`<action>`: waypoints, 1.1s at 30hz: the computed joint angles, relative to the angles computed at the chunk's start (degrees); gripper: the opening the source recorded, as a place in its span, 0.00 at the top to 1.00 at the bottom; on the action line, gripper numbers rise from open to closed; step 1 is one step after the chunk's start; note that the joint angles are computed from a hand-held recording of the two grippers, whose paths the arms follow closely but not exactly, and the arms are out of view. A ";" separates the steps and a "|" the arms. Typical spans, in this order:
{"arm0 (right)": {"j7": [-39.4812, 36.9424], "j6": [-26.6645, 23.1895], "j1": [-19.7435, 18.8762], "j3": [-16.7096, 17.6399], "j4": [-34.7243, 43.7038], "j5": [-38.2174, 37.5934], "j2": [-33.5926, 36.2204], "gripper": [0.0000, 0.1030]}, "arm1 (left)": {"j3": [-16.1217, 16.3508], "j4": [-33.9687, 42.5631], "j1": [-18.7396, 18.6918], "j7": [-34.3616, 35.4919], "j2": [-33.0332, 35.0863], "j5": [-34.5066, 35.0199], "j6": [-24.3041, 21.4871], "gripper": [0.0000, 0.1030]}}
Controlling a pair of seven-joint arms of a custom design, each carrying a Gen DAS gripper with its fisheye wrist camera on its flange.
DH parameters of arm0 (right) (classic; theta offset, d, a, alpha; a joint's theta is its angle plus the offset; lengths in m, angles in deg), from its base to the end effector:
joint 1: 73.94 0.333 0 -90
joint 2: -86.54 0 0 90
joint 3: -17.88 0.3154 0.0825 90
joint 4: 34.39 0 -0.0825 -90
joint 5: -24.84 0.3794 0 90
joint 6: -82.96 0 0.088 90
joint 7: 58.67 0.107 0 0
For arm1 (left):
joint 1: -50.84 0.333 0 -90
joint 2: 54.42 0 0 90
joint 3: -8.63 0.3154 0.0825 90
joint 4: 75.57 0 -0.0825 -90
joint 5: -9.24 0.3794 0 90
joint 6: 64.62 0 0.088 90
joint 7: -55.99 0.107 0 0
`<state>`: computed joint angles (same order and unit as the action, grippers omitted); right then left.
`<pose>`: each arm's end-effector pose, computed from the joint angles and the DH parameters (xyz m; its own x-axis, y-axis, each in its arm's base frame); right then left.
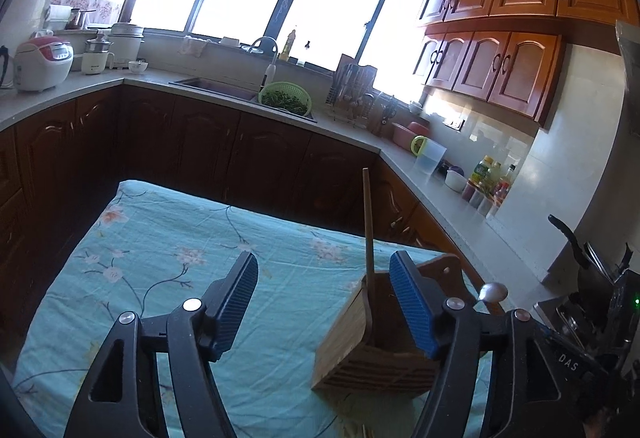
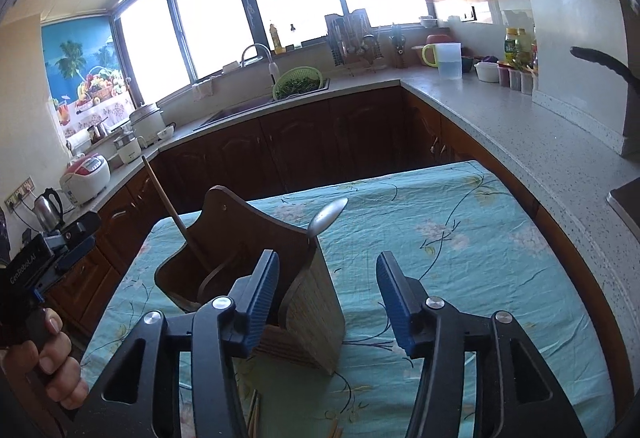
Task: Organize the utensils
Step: 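Open both tools to drop the chopstick and spoon into the holder, then move both tools back down to the remaining chopsticks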
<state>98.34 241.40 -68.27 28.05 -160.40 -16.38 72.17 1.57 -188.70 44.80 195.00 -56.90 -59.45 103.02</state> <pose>0.4907 0.1764 0.5735 -0.2090 -0.9583 -0.1951 -0.5562 0.2806 -0.7823 0.5745 -0.0746 0.5731 -0.2393 -0.8964 0.3731 -0.5218 -0.2053 -0.8280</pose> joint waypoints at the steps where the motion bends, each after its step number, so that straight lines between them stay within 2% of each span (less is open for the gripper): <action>1: 1.33 0.53 -0.20 0.17 -1.24 -0.40 -1.22 0.36 | 0.22 -1.55 0.22 -0.46 -1.45 -0.05 -0.59 0.29; 4: 4.30 2.96 -1.22 1.19 -5.22 -0.95 -5.07 0.21 | 1.50 -6.49 0.08 -1.59 -5.94 0.81 -2.16 0.28; 10: 7.45 3.53 -3.61 5.41 -12.38 -0.24 -13.26 0.17 | 4.60 -15.99 -1.75 -7.36 -14.90 7.18 -5.40 0.26; 15: 7.30 3.13 -3.16 7.31 -18.30 4.59 -19.91 0.17 | 6.66 -21.74 -3.06 -12.85 -20.70 13.36 -8.39 0.26; 24: 5.24 -0.47 -0.58 10.09 -25.44 13.30 -27.96 0.17 | 10.16 -28.20 -6.38 -16.77 -27.08 20.06 -10.90 0.26; 33: 5.27 -2.97 0.67 11.78 -28.17 16.55 -30.28 0.17 | 10.21 -30.99 -7.05 -20.54 -29.09 26.81 -11.39 0.26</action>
